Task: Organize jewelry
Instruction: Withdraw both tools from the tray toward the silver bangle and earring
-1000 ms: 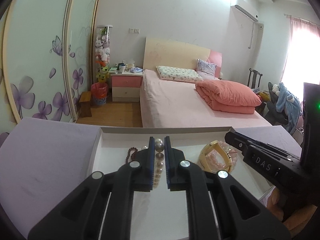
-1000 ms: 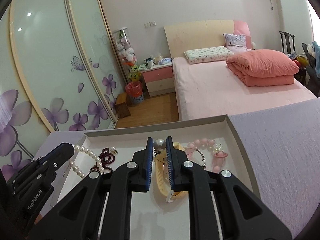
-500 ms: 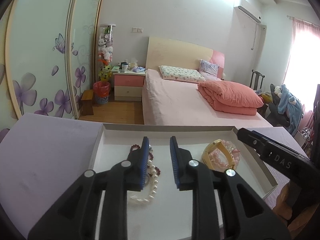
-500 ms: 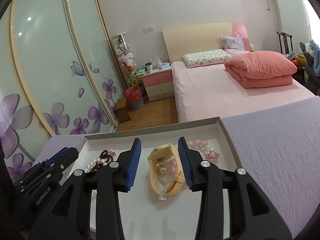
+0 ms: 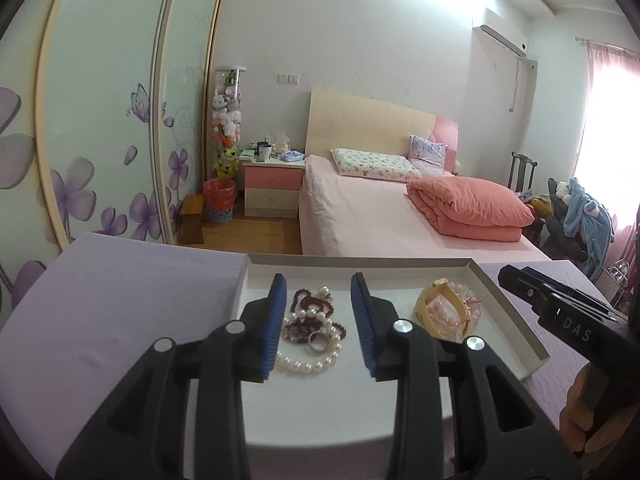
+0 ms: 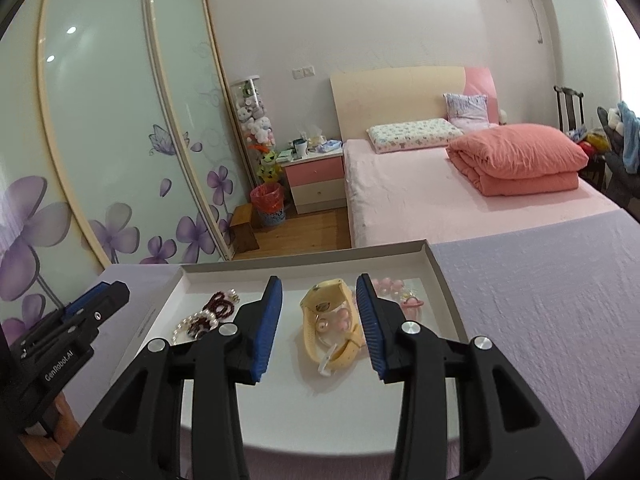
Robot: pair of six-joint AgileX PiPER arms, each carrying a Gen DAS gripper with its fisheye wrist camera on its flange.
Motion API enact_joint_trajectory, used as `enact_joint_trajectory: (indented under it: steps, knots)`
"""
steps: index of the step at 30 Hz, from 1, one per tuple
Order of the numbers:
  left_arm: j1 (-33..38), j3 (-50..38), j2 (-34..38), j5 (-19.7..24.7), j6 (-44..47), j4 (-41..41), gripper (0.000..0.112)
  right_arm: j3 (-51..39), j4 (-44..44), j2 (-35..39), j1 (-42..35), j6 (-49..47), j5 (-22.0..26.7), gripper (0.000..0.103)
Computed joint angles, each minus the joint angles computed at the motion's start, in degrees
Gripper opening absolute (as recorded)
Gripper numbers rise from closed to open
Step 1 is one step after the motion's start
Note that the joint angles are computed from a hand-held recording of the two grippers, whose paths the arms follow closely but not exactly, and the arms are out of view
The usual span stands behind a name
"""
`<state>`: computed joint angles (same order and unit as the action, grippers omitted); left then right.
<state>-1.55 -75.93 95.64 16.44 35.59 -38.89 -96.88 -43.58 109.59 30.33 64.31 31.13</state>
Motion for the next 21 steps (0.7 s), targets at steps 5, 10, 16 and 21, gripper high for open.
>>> enact_joint_trajectory:
  steps: [5, 10, 16, 21]
  knots:
    - [2.05, 6.33, -5.08, -0.59, 8.34, -7.47, 0.038, 5.57, -4.01, -3.27, 2.44, 3.12, 0.13, 0.042]
    - [4.49, 9.89, -8.07, 0.53, 12.26, -11.53, 0.039, 11.04, -2.57, -6.22, 4.07, 1.1, 0.19, 0.042]
    - [6.01, 11.58, -9.36, 1.44, 11.9, -11.25, 0.039, 15.7, 4.72, -8.86, 5.29, -7.28, 1.31, 0.042]
    - [6.5, 13.76, -10.6, 2.48, 13.69, -12.51, 0.039, 19.7, 7.88, -11.12, 6.05, -9.97, 1.53, 0.042]
